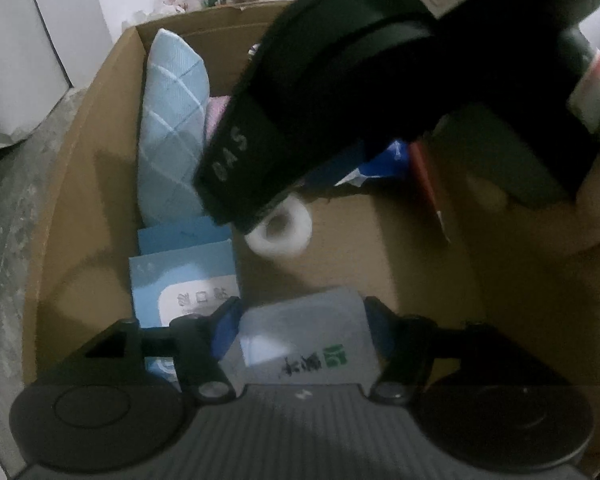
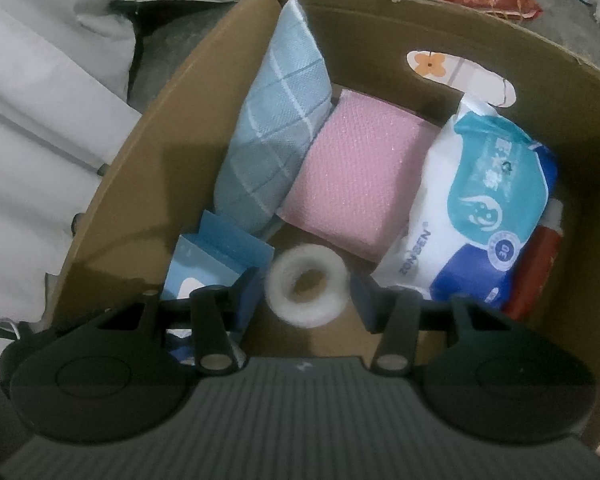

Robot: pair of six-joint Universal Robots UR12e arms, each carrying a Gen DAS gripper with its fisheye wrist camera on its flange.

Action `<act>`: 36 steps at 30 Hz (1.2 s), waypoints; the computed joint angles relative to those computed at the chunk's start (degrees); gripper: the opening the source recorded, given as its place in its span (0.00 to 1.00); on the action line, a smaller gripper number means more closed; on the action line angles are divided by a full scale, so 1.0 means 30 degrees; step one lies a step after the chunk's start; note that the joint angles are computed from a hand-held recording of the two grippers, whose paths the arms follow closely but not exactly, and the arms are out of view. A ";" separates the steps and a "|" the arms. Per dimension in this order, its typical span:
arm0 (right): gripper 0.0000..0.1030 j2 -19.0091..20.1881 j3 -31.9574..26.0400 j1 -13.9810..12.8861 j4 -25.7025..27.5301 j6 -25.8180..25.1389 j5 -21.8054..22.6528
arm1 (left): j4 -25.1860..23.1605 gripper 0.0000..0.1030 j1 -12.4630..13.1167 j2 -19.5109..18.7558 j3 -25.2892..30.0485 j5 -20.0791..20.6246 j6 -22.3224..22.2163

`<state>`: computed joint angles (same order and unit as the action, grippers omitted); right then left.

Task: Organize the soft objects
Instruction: 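Carry clear container and tape roll into the cardboard box and release both, then move both grippers back to the bed toward the pink plush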

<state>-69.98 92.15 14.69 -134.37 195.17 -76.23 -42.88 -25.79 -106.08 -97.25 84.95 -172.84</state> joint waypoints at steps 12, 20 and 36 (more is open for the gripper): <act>0.55 -0.0943 0.0940 -0.0418 -0.1539 0.0505 0.0862 | -0.2131 0.63 -0.0089 -0.0080 0.0809 0.0039 -0.0200; 0.56 -0.3291 0.3287 -0.1292 -0.4380 0.1192 0.1461 | -0.0186 0.62 -0.0259 0.0008 0.0277 0.0779 -0.0207; 0.64 -1.0501 0.9689 -0.3600 -0.9387 0.3658 0.0714 | 0.1275 0.87 -0.0237 0.1047 -0.0201 0.0934 -0.2039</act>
<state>-101.48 121.22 3.89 -162.53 206.14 -74.09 -39.05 -26.50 -102.94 -97.85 87.75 -178.95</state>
